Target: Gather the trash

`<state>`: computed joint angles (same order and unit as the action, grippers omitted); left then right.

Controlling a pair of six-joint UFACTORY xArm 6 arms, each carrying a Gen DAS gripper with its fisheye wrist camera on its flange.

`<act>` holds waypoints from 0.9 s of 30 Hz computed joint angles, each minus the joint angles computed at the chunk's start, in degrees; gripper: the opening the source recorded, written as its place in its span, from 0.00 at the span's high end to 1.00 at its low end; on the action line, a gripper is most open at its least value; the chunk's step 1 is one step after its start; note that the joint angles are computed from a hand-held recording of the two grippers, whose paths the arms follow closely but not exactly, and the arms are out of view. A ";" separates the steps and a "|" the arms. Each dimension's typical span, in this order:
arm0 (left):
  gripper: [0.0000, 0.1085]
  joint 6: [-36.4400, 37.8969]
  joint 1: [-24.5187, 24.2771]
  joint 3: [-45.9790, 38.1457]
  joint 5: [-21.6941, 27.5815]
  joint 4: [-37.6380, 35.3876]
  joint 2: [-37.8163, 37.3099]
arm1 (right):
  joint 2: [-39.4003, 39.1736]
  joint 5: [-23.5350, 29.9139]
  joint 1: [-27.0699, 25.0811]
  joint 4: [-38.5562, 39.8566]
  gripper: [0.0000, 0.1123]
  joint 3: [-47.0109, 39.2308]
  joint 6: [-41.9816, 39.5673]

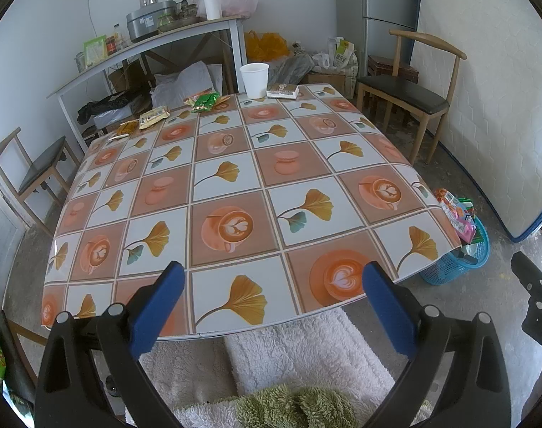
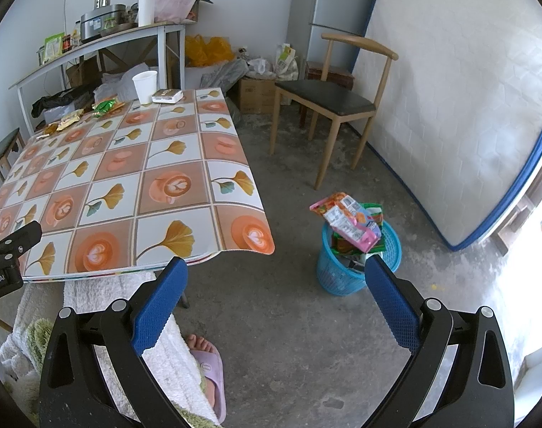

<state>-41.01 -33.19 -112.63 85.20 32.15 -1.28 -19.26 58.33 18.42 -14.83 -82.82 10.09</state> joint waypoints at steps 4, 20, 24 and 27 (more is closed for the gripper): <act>0.10 0.09 0.12 0.03 -0.02 -0.12 -0.02 | 0.01 0.00 0.01 -0.04 0.15 -0.04 0.10; 0.10 0.09 0.23 0.69 -0.43 -0.27 -0.41 | 0.01 -0.05 0.03 -0.06 0.15 0.01 0.11; 0.10 0.12 0.24 0.66 -0.42 -0.26 -0.40 | -0.05 -0.14 0.06 -0.07 0.15 0.13 0.14; 0.10 0.08 0.17 0.59 -0.36 -0.25 -0.35 | 0.02 -0.09 0.04 -0.06 0.15 0.05 0.13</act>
<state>-40.93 -33.02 -112.04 84.84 31.90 -1.63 -19.24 58.24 18.46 -14.89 -82.77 10.22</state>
